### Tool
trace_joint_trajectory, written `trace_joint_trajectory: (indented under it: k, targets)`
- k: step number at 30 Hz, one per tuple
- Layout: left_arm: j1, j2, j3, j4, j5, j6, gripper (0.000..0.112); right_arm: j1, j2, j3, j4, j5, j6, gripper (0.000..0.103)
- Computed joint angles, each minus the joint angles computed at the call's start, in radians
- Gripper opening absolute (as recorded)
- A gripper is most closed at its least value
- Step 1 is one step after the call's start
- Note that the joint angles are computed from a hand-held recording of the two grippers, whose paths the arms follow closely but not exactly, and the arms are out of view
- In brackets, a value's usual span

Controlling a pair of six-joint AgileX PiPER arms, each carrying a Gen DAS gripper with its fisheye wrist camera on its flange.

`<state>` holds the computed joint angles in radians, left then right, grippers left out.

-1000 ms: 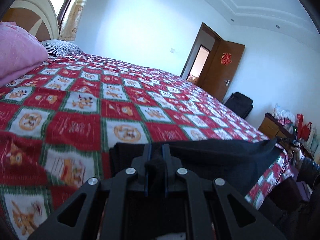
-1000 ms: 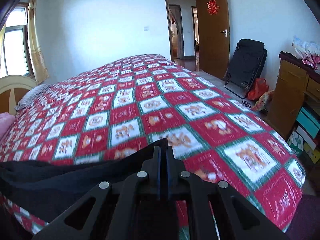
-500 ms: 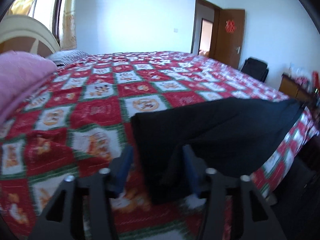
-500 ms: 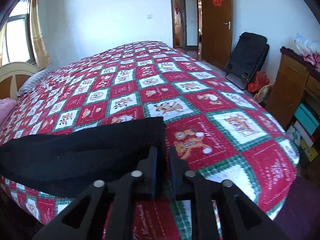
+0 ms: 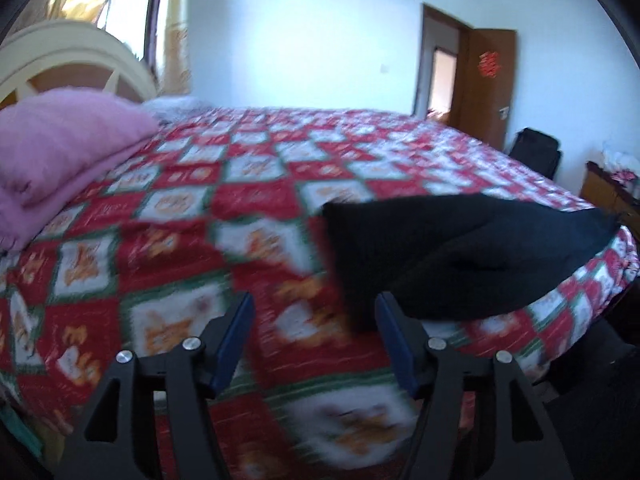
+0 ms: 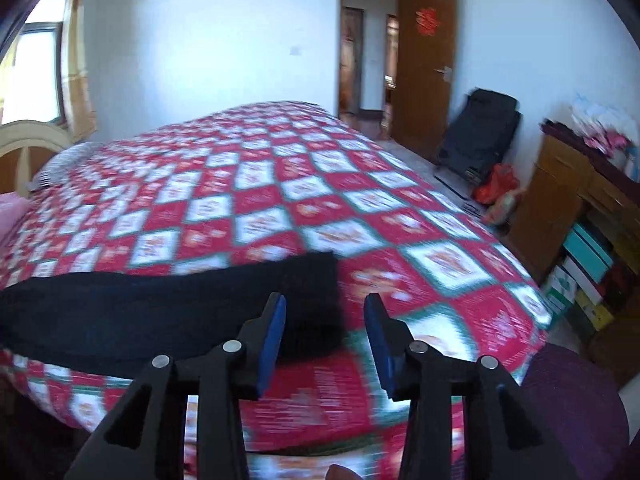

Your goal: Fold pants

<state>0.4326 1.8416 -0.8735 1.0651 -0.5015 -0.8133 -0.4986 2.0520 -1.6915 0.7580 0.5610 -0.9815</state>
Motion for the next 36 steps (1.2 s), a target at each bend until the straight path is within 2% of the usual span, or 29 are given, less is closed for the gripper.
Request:
trace_joint_trajectory:
  k: [2,7,12,16,19,22,23,25,28,29,30,32,34,36]
  targets:
    - [-0.035,-0.020,0.007,-0.017,-0.006,0.018,0.066,0.069,-0.045,0.046,0.021,0.010,-0.044,0.043]
    - [-0.156,0.015,-0.067,-0.031,0.102,0.055,0.063,0.322,-0.059,0.104,0.021,0.023,-0.108,0.043]
    - [-0.202,0.046,-0.094,-0.114,0.193,0.172,0.054,0.561,0.066,0.038,-0.044,0.069,-0.054,0.043]
    - [-0.202,0.057,-0.094,-0.125,0.215,0.218,0.052,0.699,0.156,0.005,-0.129,0.025,-0.036,0.043]
    - [-0.193,0.063,-0.098,-0.118,0.216,0.208,0.052,0.750,0.206,-0.025,-0.192,-0.018,0.015,0.043]
    - [-0.190,0.076,-0.117,-0.092,0.221,0.167,0.049,0.769,0.259,-0.088,-0.273,-0.002,0.077,0.043]
    - [-0.187,0.080,-0.124,-0.061,0.219,0.134,0.044,0.771,0.256,-0.080,-0.281,-0.012,0.074,0.043]
    - [-0.186,0.082,-0.132,-0.041,0.217,0.110,0.043,0.777,0.250,-0.056,-0.277,-0.048,0.049,0.043]
    - [-0.178,0.079,-0.146,0.040,0.210,0.023,0.042,0.768,0.245,-0.050,-0.256,-0.046,0.028,0.041]
    - [-0.176,0.079,-0.150,0.068,0.210,-0.007,0.042,0.766,0.251,-0.062,-0.260,-0.038,0.033,0.036]
    - [-0.171,0.074,-0.154,0.113,0.205,-0.054,0.042,0.763,0.253,-0.071,-0.257,-0.026,0.033,0.026]
    - [-0.158,0.060,-0.148,0.147,0.179,-0.086,0.042,0.759,0.256,-0.088,-0.251,-0.003,0.034,0.017]
    - [-0.152,0.055,-0.151,0.171,0.173,-0.106,0.042,0.762,0.256,-0.092,-0.264,0.002,0.036,0.012]
    - [-0.151,0.059,-0.165,0.238,0.176,-0.145,0.025,0.766,0.250,-0.082,-0.269,-0.008,0.025,0.005]
